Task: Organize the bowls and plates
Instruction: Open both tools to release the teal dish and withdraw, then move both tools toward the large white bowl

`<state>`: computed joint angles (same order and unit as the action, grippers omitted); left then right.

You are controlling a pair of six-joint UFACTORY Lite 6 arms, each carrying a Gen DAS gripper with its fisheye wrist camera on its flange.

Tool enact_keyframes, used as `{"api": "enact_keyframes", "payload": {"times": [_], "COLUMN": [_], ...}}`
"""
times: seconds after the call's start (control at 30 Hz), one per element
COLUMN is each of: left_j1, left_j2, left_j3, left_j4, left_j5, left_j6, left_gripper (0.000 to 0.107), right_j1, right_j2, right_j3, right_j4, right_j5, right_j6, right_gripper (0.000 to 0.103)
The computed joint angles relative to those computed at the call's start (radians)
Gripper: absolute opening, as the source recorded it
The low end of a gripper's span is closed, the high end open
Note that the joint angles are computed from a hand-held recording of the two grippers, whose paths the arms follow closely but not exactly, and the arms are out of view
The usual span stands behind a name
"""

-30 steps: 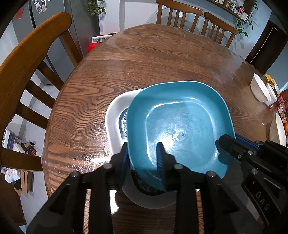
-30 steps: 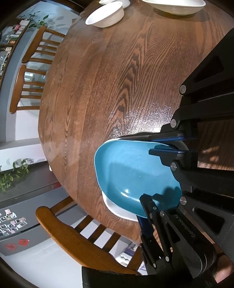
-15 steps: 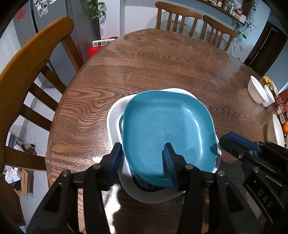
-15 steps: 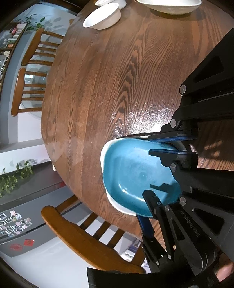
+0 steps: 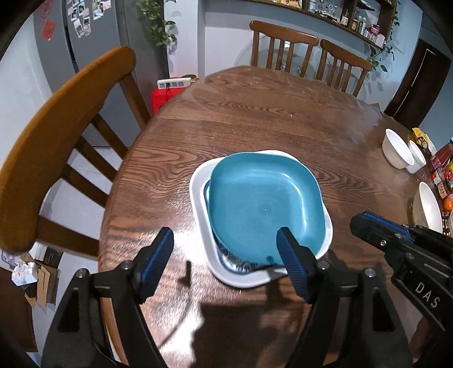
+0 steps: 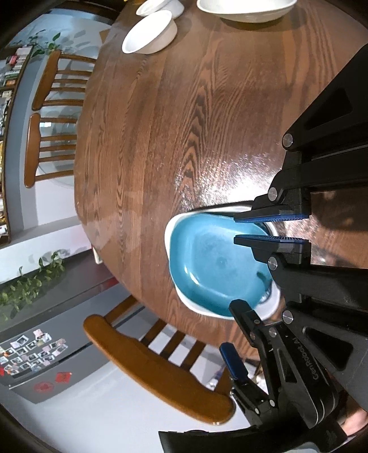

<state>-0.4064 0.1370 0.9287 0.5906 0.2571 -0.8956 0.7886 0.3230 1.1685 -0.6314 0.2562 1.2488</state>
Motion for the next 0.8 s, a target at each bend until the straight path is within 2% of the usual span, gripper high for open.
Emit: {"api": "enact_keyframes", "payload": {"times": [0.07,0.13,0.17,0.2,0.33,0.43,0.57,0.73,0.8], "left_j1": [-0.006,-0.03,-0.044,-0.051,-0.095,-0.174,-0.3,-0.445,-0.522], "left_j2": [-0.05,-0.115,-0.144,-0.165,-0.296,-0.389,-0.49,-0.51,-0.458], "left_j3": [-0.041,-0.094,-0.117,-0.131,-0.224,-0.283,-0.333,-0.305,-0.25], "left_j4": [0.031,0.098,0.141,0.162,0.203,0.289,0.295,0.303,0.33], "left_j5": [0.006,0.029,0.046,0.06,0.121,0.22,0.352,0.44,0.468], "left_j6": [-0.036,-0.122,-0.176,-0.204,-0.289,-0.423,-0.523,-0.612,-0.656], "left_gripper": [0.075,0.081,0.082,0.083,0.085,0.088,0.088,0.088,0.088], "right_j1": [0.019,0.047,0.059,0.072,0.115,0.143,0.165,0.171,0.159], "right_j2": [-0.026,-0.055,-0.07,-0.086,-0.152,-0.213,-0.323,-0.488,-0.552], "right_j3": [-0.026,-0.06,-0.076,-0.092,-0.153,-0.204,-0.288,-0.41,-0.46], "right_j4": [-0.019,-0.086,-0.118,-0.159,-0.222,-0.267,-0.373,-0.448,-0.437], "right_j5": [-0.009,-0.014,-0.02,-0.026,-0.059,-0.092,-0.12,-0.109,-0.102], "right_j6": [0.015,0.078,0.109,0.15,0.203,0.225,0.312,0.391,0.381], "right_gripper": [0.009,0.021,0.033,0.039,0.042,0.042,0.042,0.042,0.042]}}
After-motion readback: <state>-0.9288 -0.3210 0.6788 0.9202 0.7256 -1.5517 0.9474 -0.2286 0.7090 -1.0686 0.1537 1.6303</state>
